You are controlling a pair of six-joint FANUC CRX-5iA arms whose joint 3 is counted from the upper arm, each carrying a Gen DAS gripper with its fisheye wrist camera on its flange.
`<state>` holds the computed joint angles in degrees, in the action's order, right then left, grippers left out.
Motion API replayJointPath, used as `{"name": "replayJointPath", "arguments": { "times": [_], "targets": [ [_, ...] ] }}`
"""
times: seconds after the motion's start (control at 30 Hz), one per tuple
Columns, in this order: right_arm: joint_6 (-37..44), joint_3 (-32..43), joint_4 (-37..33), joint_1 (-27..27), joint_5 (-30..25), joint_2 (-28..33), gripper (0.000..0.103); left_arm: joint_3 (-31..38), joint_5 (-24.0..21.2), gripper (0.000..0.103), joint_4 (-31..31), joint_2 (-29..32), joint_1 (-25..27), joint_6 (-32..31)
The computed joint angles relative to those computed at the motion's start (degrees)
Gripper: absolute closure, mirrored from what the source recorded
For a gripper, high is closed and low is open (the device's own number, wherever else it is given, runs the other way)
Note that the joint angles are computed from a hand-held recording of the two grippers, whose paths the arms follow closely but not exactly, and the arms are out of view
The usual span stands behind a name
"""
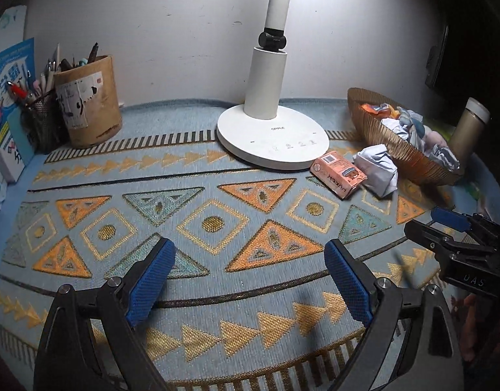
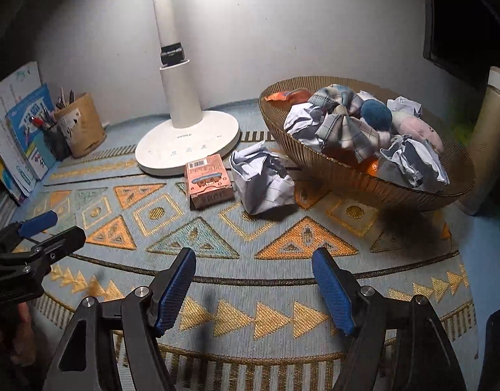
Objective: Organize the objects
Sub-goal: 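Move both grippers back over the rug toward the pink snack box and paper ball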
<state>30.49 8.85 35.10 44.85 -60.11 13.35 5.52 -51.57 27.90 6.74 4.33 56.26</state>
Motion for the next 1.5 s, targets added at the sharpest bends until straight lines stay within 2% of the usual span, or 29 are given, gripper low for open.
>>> {"name": "replayJointPath", "arguments": {
  "times": [0.07, 0.1, 0.13, 0.27, 0.33, 0.53, 0.67, 0.9, 0.97, 1.03, 1.07, 1.1, 1.2, 1.23, 1.43, 1.5],
  "targets": [
    [0.13, 0.17, 1.31, 0.29, -0.49, 0.61, 0.031, -0.21, 1.03, 0.010, -2.31, -0.38, -0.59, 0.82],
    [-0.30, 0.09, 2.25, 0.42, -0.74, 0.80, 0.028, -0.04, 1.19, 0.010, -3.11, -0.37, -0.79, 1.28],
    [-0.43, 0.27, 2.49, 0.46, -1.18, 1.01, 0.021, -0.08, 1.38, 0.010, -3.36, -0.39, -0.86, 1.49],
    [-2.70, -0.06, 3.30, 0.37, -1.83, 0.82, 0.014, -0.14, 1.10, 0.010, -2.92, -0.28, -0.62, 1.46],
    [-4.13, -0.32, 3.37, 0.14, -1.95, 0.61, 0.007, -0.42, 0.79, 0.010, -1.64, -0.18, -0.23, 0.90],
    [-3.96, 0.83, 0.98, -0.72, -1.83, 0.76, 0.007, -1.06, 0.41, 0.010, 0.29, -0.26, 0.14, -0.60],
    [-1.82, 6.70, -8.84, -3.74, -1.64, 2.56, 0.007, -1.09, 0.17, 0.010, 0.54, -0.19, 0.16, -1.06],
    [-6.67, 11.13, -14.36, -8.06, 4.85, 4.82, 0.007, -1.17, -0.70, 0.010, 2.19, 0.23, 0.65, -2.14],
    [-7.16, 13.51, -16.52, -9.01, 5.00, 6.50, 0.012, -1.04, -0.94, 0.010, 2.19, 0.34, 0.64, -2.29],
    [-7.98, 16.35, -17.46, -9.57, 3.41, 8.66, 0.029, -1.24, -0.53, 0.010, 1.95, 0.11, 0.60, -2.13],
    [-9.77, 16.70, -14.54, -9.10, 2.69, 9.45, 0.032, -1.46, -0.02, 0.010, 1.74, -0.11, 0.59, -1.85],
    [-9.73, 17.85, -13.42, -8.86, 1.58, 10.47, 0.041, -1.69, 0.53, 0.010, 1.49, -0.37, 0.61, -1.35],
    [-9.02, 20.46, -10.83, -7.82, -1.15, 12.97, 0.043, -2.09, 1.59, 0.010, 1.78, -0.60, 1.22, 0.30],
    [-7.68, 21.07, -10.66, -7.41, -1.39, 13.46, 0.047, -2.01, 1.45, 0.010, 2.29, -0.43, 1.60, 0.87],
    [5.38, 26.57, -21.18, -5.59, -1.25, 14.65, 0.062, -0.96, 0.25, 0.010, 3.78, 0.64, 3.82, 5.11],
    [6.19, 24.65, -20.44, -4.52, -0.23, 13.21, 0.069, -0.77, -0.58, 0.010, 4.31, 1.04, 4.42, 5.66]
  ]
}}
